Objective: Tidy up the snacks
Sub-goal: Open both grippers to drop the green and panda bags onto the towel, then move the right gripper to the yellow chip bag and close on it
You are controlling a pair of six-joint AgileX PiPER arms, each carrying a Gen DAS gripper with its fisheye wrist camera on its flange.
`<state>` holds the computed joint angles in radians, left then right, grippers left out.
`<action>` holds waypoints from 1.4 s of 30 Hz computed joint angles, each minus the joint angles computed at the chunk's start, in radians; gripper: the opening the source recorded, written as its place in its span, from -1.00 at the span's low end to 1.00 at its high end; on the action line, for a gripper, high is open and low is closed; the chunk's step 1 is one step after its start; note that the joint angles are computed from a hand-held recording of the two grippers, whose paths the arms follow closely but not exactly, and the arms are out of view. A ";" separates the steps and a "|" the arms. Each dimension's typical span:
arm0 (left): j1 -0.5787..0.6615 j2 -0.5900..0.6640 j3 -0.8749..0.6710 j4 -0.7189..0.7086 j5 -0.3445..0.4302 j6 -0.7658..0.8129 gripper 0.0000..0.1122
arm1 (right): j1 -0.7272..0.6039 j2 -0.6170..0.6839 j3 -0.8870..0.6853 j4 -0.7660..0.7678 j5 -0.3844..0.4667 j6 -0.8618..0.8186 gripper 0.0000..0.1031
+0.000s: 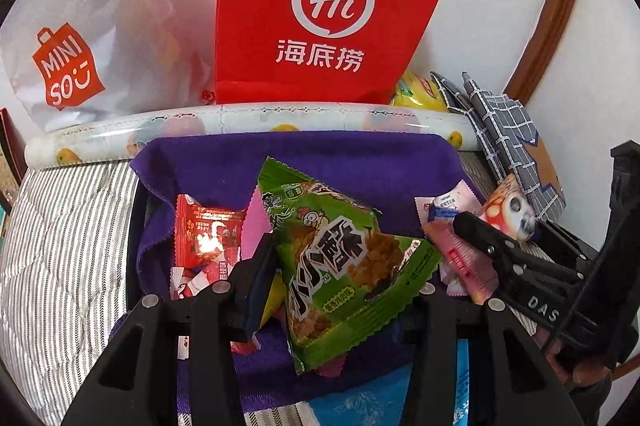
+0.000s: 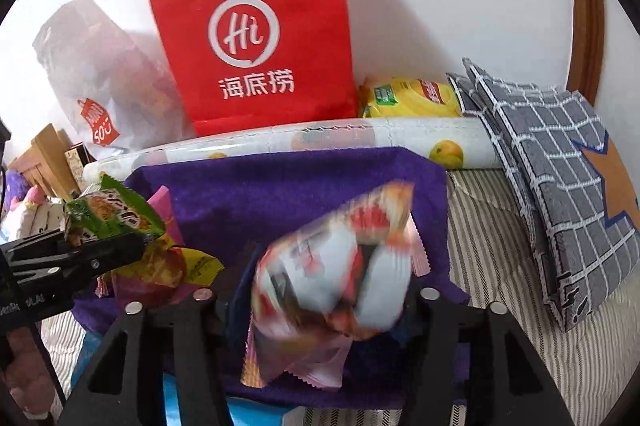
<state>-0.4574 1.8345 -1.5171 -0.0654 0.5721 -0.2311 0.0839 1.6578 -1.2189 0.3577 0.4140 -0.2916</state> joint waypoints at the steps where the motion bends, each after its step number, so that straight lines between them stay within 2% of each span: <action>1: 0.003 -0.002 0.003 -0.012 -0.002 0.008 -0.18 | 0.005 -0.006 0.007 -0.015 -0.010 0.010 0.17; 7: -0.013 -0.003 0.008 0.039 0.001 -0.036 -0.05 | 0.008 -0.033 0.027 -0.024 -0.028 0.013 0.25; 9: -0.016 -0.003 0.005 0.038 0.003 -0.038 0.07 | 0.003 -0.045 0.034 -0.012 -0.033 0.007 0.25; 15: -0.005 -0.014 -0.012 -0.020 0.040 -0.026 0.24 | -0.030 -0.124 0.091 0.114 -0.040 -0.062 0.30; 19: -0.011 -0.075 0.045 -0.019 0.007 -0.042 0.31 | -0.010 -0.194 0.136 -0.023 -0.015 0.066 0.31; 21: -0.019 -0.110 0.084 -0.011 -0.010 -0.055 0.32 | 0.015 -0.242 0.166 -0.154 -0.013 0.179 0.31; 27: -0.045 -0.199 0.166 -0.002 -0.001 -0.050 0.32 | 0.068 -0.359 0.228 -0.369 0.037 0.402 0.31; 34: -0.075 -0.346 0.298 0.031 0.006 -0.078 0.32 | 0.120 -0.475 0.293 -0.428 0.089 0.534 0.30; 38: -0.078 -0.430 0.375 0.020 0.008 -0.082 0.32 | 0.200 -0.554 0.338 -0.542 0.135 0.669 0.30; 42: -0.089 -0.515 0.443 0.053 0.023 -0.126 0.32 | 0.262 -0.614 0.379 -0.573 0.169 0.735 0.30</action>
